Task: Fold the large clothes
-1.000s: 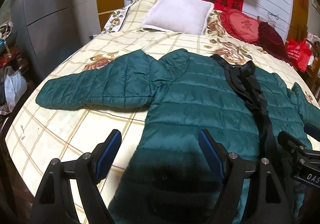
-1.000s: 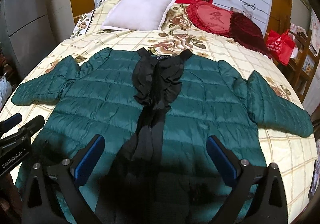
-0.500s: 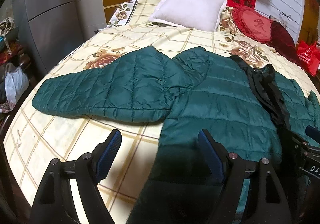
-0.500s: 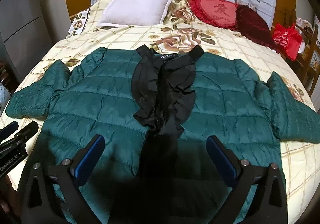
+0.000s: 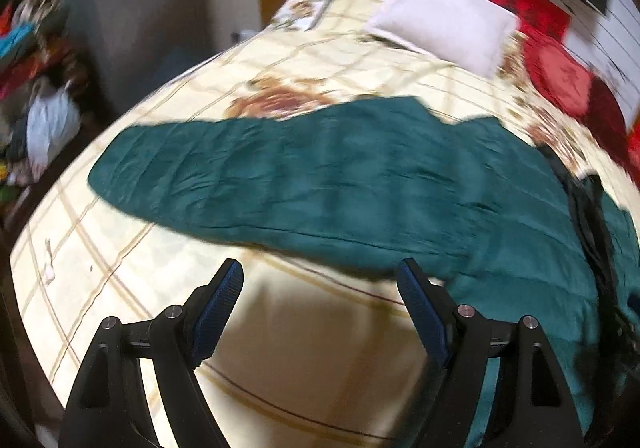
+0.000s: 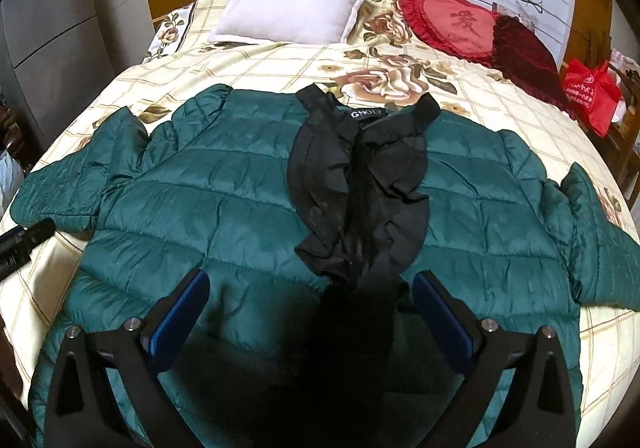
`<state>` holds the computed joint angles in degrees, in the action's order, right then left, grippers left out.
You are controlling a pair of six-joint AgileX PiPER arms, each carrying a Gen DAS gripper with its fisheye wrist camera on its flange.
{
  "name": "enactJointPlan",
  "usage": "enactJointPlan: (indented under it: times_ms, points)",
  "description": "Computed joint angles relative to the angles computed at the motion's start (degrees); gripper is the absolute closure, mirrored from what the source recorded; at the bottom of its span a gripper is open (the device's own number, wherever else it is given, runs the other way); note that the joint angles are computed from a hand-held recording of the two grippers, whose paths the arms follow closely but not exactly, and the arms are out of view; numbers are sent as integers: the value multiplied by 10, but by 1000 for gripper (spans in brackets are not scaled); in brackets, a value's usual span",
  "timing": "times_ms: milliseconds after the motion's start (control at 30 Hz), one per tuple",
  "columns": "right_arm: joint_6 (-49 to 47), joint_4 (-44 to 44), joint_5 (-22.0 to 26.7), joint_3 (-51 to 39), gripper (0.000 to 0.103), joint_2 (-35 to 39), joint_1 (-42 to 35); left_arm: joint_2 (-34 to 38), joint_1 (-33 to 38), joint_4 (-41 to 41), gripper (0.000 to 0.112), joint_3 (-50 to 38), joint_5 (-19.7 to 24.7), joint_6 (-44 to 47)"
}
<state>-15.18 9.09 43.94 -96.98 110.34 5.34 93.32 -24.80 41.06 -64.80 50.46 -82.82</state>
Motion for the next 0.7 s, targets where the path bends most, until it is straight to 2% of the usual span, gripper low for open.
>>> enactJointPlan:
  times_ms: [133, 300, 500, 700]
  points:
    - [-3, 4, 4, 0, 0, 1, 0, -44, 100, -37, 48, 63, -49, -4]
    - [-9, 4, 6, 3, 0, 0, 1, -72, 200, -26, 48, 112, -78, -37]
    - [-7, 1, 5, 5, 0, 0, 1, -42, 303, -14, 48, 109, -107, -45]
    - [-9, 6, 8, 5, 0, -3, -3, 1, 348, -30, 48, 82, -125, -29]
